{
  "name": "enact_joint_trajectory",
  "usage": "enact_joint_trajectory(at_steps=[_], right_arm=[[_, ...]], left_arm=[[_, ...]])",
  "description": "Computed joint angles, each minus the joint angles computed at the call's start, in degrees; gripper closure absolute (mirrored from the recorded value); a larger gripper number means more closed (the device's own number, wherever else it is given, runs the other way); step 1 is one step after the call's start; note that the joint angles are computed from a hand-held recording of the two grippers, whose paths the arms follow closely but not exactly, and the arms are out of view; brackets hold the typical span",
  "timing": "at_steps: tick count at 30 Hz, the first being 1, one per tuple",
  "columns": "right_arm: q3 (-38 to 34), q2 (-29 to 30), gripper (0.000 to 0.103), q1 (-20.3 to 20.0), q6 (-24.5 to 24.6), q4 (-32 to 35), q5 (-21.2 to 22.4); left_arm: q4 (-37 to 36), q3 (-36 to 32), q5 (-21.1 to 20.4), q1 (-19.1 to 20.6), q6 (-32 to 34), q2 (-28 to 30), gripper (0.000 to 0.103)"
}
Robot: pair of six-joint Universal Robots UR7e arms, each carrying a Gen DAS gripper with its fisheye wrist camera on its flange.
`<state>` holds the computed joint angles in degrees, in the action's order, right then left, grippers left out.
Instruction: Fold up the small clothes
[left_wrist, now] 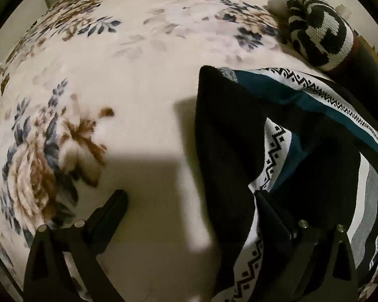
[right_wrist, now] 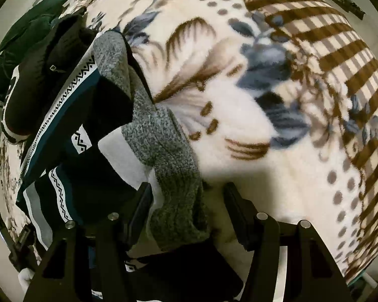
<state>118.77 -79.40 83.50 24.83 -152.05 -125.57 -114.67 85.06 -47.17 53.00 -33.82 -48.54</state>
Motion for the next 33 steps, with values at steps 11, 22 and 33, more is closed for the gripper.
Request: enact_joint_trajectory(at_steps=[11,22,33], right_arm=[[-4.7,0.0,0.033,5.5,-1.3,4.8,-1.4],[-28.8,18.3,0.033,6.6,-14.5,9.2,-9.7],[-39.9,27.1,0.033,4.8,-20.8,17.9,-13.2]], left_arm=[[4.9,-7.5,3.5,-3.7,2.7,0.5,0.000],[15.3,-31.3,1.7,-2.8,18.7,20.1,0.000],[16.3,-35.0,-1.7,-1.7,18.8,22.6,0.000]])
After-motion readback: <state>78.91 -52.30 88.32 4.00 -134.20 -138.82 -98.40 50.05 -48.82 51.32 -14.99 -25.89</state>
